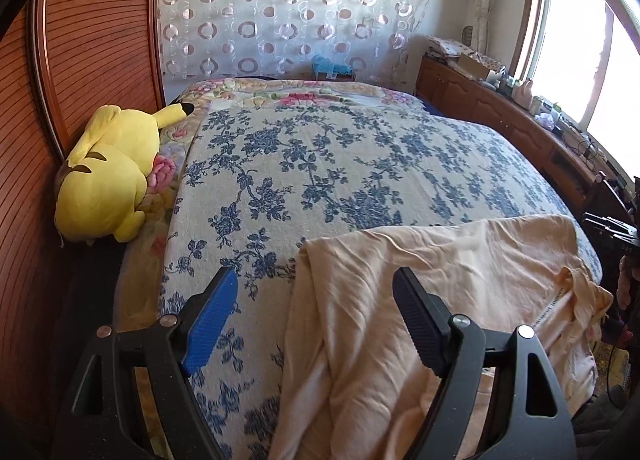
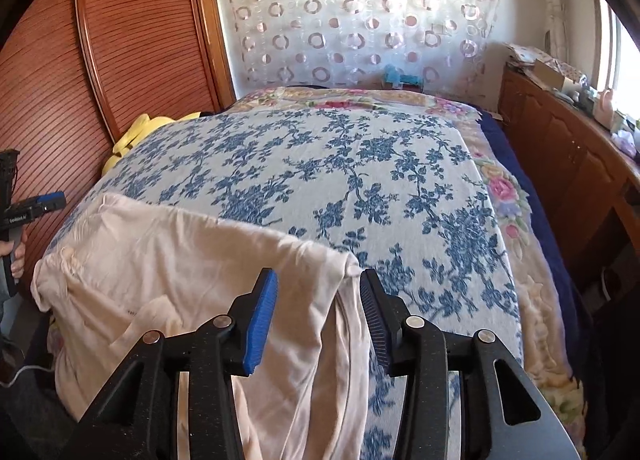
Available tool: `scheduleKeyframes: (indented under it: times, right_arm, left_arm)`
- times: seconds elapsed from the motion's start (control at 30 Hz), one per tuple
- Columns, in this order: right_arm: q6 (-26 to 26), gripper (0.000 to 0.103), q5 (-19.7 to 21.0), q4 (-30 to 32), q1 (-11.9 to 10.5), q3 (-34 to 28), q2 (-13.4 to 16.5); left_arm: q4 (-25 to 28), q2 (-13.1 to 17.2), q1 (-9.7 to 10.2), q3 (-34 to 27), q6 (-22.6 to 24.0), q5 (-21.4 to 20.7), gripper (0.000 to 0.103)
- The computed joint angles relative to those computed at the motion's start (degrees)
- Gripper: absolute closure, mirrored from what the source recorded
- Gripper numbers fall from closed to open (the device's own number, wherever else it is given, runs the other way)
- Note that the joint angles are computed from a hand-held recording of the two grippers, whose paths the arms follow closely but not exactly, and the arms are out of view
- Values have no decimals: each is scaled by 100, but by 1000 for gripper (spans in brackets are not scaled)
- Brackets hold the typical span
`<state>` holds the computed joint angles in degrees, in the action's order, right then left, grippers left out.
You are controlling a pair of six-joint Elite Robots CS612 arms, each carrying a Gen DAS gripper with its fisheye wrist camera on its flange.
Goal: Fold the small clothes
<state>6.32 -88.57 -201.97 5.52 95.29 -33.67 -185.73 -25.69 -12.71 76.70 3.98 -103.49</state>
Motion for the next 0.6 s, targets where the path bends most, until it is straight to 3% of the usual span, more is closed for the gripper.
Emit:
scheduleKeyframes:
  times: [0.13, 0.23, 0.4, 0.47, 0.5, 0.53, 0.6]
  right_arm:
    - [93, 58, 31, 186, -14, -241, 128]
    - [134, 58, -3, 426, -15, -418, 210]
    - [307, 58, 83, 565, -48, -611, 319]
    - [328, 58, 104, 620, -56, -671, 349]
    - [327, 58, 103, 655, -56, -708, 368]
    - [320, 58, 97, 679, -53, -729, 382]
    - [316, 58, 55, 755, -53, -786, 423]
  left_arm:
    - [594, 124, -9, -300, 270, -147, 32]
    - [958, 194, -63, -461, 415, 4, 42]
    - [1118, 239, -89, -574, 488, 2, 51]
    - [1132, 253, -88, -608, 477, -15, 63]
    - [1189, 273, -87, -664, 483, -21, 91]
    - [1300, 271, -86, -693, 501, -46, 98]
    - [1041, 242, -75, -625, 443, -63, 98]
